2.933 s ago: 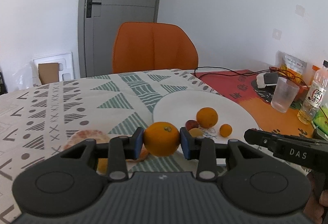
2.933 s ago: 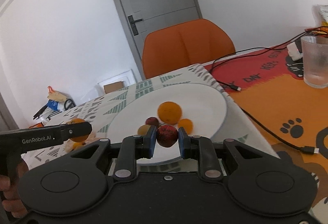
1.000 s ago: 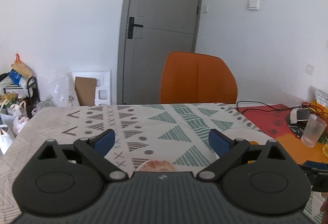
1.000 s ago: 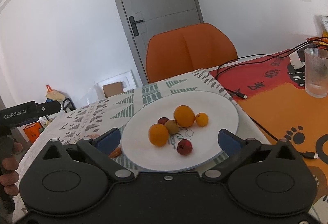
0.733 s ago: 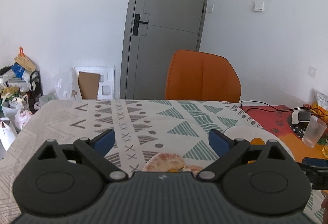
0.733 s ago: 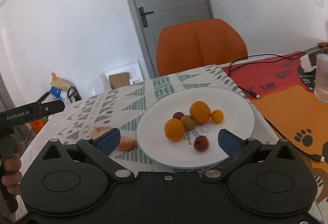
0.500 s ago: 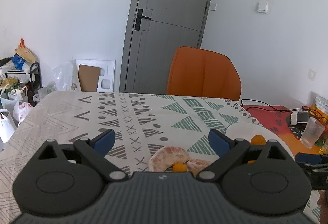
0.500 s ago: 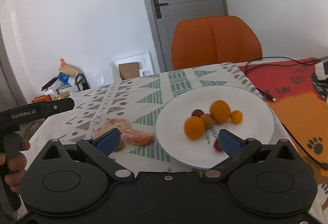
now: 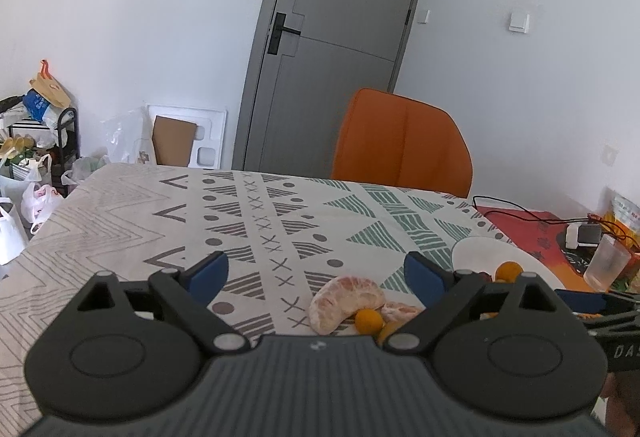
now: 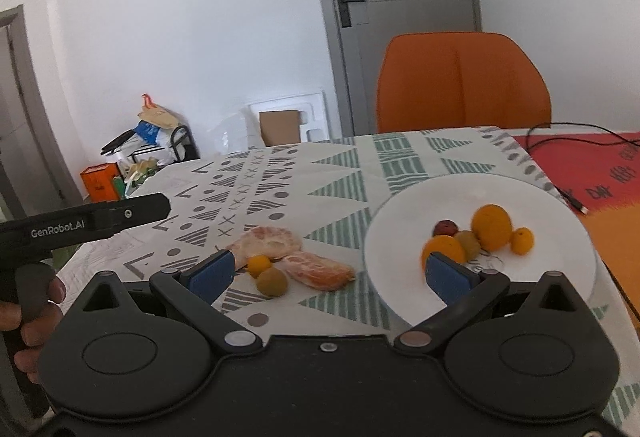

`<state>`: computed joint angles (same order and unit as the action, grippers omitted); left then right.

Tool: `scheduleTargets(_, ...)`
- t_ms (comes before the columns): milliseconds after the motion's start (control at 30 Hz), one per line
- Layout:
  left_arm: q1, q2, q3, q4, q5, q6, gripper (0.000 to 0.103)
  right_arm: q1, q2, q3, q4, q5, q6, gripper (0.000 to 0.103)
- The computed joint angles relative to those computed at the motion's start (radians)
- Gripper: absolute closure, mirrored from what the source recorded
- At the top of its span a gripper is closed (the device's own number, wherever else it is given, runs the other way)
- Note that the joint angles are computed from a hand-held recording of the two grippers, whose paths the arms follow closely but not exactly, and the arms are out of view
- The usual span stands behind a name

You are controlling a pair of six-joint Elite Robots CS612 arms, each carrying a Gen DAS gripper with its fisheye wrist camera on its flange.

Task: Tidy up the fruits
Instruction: 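Withdraw both tools from the plate toward the peeled tangerine pieces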

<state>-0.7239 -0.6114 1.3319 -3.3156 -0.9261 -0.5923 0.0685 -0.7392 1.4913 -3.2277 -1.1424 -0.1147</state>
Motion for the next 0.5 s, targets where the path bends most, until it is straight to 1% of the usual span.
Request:
scheduleTargets(67, 0.002, 0.002, 0.000, -0.001, -0.002, -0.005, 0.012, 0.003, 0.005, -0.005, -0.001, 0.008, -0.015, 0.001)
scheduleTargets(133, 0.004, 0.004, 0.000, 0.003, -0.008, -0.015, 0.017, 0.006, 0.010, -0.011, 0.006, 0.015, -0.025, 0.005)
scheduleTargets(200, 0.008, 0.005, 0.000, 0.011, -0.015, -0.030, 0.020, 0.008, 0.014, -0.019, 0.023, 0.021, -0.031, 0.014)
scheduleTargets(233, 0.009, 0.006, 0.001, 0.013, -0.019, -0.036, 0.023, 0.010, 0.017, -0.026, 0.038, 0.021, -0.035, 0.016)
scheduleTargets(300, 0.012, 0.007, 0.003, 0.018, -0.025, -0.045, 0.026, 0.012, 0.022, -0.034, 0.055, 0.026, -0.040, 0.027)
scheduleTargets(333, 0.013, 0.008, 0.004, 0.020, -0.027, -0.049, 0.028, 0.013, 0.025, -0.039, 0.065, 0.026, -0.044, 0.028)
scheduleTargets(400, 0.016, 0.010, 0.005, 0.025, -0.031, -0.055, 0.030, 0.017, 0.032, -0.048, 0.081, 0.021, -0.046, 0.035)
scheduleTargets(500, 0.021, 0.013, 0.008, 0.031, -0.034, -0.080, 0.031, 0.023, 0.041, -0.061, 0.107, 0.010, -0.051, 0.043)
